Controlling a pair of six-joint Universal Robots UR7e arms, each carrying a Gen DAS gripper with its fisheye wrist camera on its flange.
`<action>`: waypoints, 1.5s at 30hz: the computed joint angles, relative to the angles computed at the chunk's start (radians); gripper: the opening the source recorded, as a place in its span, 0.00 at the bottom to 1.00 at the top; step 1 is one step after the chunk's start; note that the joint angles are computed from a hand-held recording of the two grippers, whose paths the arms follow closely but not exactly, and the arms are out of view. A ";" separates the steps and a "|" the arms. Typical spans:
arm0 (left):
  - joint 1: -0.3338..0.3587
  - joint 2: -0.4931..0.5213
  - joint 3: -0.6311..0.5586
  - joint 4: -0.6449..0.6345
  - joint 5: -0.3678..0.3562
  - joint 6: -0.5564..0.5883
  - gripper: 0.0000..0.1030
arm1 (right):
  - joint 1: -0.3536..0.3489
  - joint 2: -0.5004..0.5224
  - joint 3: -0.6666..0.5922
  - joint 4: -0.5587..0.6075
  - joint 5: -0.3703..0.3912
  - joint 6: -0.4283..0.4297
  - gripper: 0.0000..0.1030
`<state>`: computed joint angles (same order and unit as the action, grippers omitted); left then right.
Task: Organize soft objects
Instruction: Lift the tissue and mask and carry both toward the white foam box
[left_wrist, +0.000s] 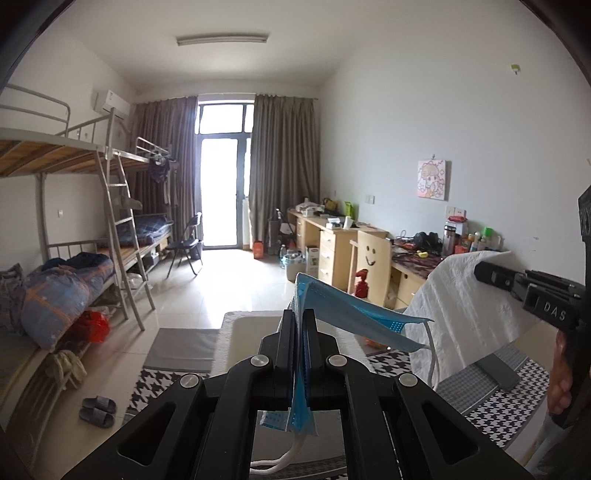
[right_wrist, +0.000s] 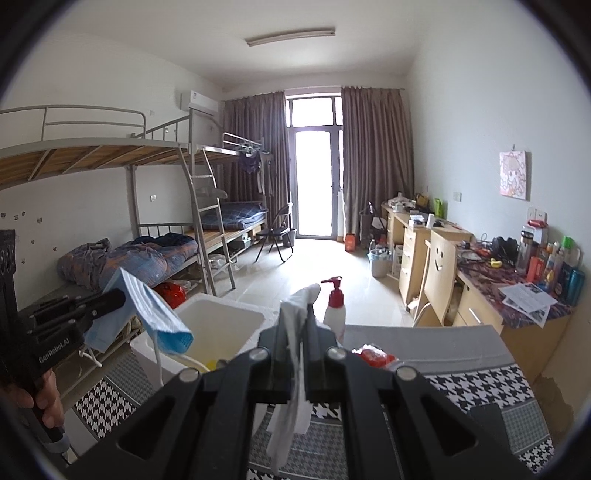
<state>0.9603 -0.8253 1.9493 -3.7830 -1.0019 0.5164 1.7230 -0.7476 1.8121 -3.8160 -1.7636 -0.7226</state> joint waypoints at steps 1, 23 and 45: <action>0.000 -0.004 0.003 -0.007 0.006 0.002 0.04 | 0.001 0.001 -0.003 0.004 0.002 0.000 0.06; 0.006 -0.020 0.021 -0.076 0.093 0.012 0.04 | 0.067 0.031 -0.090 0.066 0.019 -0.084 0.06; 0.005 -0.053 0.078 -0.144 0.134 -0.006 0.04 | 0.098 0.070 -0.160 0.179 0.043 -0.110 0.06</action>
